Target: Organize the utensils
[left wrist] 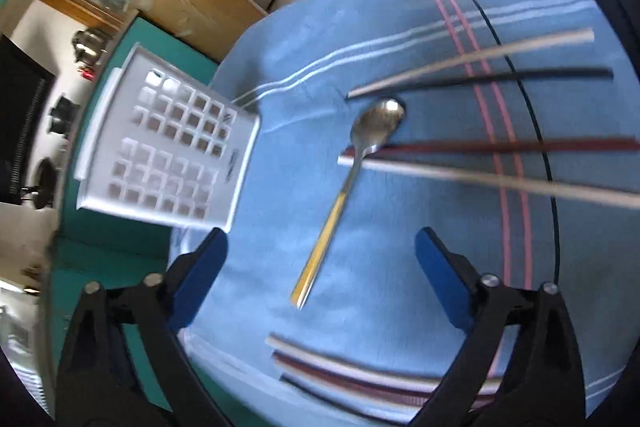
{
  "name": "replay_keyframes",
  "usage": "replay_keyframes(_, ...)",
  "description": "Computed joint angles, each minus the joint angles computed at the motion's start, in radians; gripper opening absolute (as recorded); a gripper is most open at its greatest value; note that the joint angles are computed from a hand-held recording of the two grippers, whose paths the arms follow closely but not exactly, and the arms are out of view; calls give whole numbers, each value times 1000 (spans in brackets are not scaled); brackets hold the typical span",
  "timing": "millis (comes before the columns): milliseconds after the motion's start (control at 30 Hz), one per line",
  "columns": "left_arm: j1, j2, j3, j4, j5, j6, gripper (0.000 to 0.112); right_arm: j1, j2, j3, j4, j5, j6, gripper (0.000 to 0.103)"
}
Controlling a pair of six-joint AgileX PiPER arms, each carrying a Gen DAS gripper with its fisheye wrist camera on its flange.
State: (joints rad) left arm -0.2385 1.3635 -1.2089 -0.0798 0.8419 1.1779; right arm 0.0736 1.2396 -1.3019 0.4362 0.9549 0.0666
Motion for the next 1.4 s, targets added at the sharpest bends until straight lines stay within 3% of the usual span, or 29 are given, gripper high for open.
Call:
replay_keyframes(67,-12,33,-10,-39,-7,46,90,-1,-7,13,-1,8,10,4)
replay_keyframes(133,-62,95,-24,49,-29,-25,73,-16,-6,2,17,34,-3,4)
replay_keyframes(167,-71,123,-38,62,-17,-30,57,-15,2,-11,11,38,3,4)
replay_keyframes(267,-69,188,-111,14,38,-22,45,-14,27,-57,12,51,-1,4)
replay_keyframes(333,-77,217,-142,14,60,-21,26,-6,54,-94,6,58,2,4)
replay_keyframes(367,-80,219,-141,16,59,-19,8,-2,67,-108,9,61,-2,4)
replay_keyframes(467,-41,223,-167,-75,105,14,5,7,133,-178,52,83,-22,4)
replay_keyframes(633,109,113,-181,-386,68,69,2,53,208,-299,81,32,-59,4)
replay_keyframes(700,165,70,-211,-516,30,57,2,71,254,-375,133,-32,-103,4)
replay_keyframes(833,260,112,-451,-707,-10,-130,2,122,377,-572,146,-152,-100,4)
replay_keyframes(933,301,233,-693,-749,36,-292,2,181,512,-779,25,-223,-13,4)
replay_keyframes(1033,305,305,-791,-745,0,-366,6,220,684,-1016,-87,-206,110,4)
replay_keyframes(1067,310,312,-788,-754,-16,-384,28,235,745,-1096,-121,-194,141,4)
replay_keyframes(1100,311,301,-751,-761,-54,-386,59,250,781,-1139,-160,-192,166,5)
replay_keyframes(1200,321,222,-592,-805,-137,-325,85,305,876,-1227,-313,-196,246,5)
replay_keyframes(1233,311,187,-523,-779,-171,-297,87,319,887,-1219,-353,-203,255,5)
replay_keyframes(1333,348,62,-352,-787,-151,-170,91,352,816,-1028,-440,-301,242,5)
replay_keyframes(1400,345,12,-268,-786,-153,-99,98,373,768,-916,-538,-364,277,30)
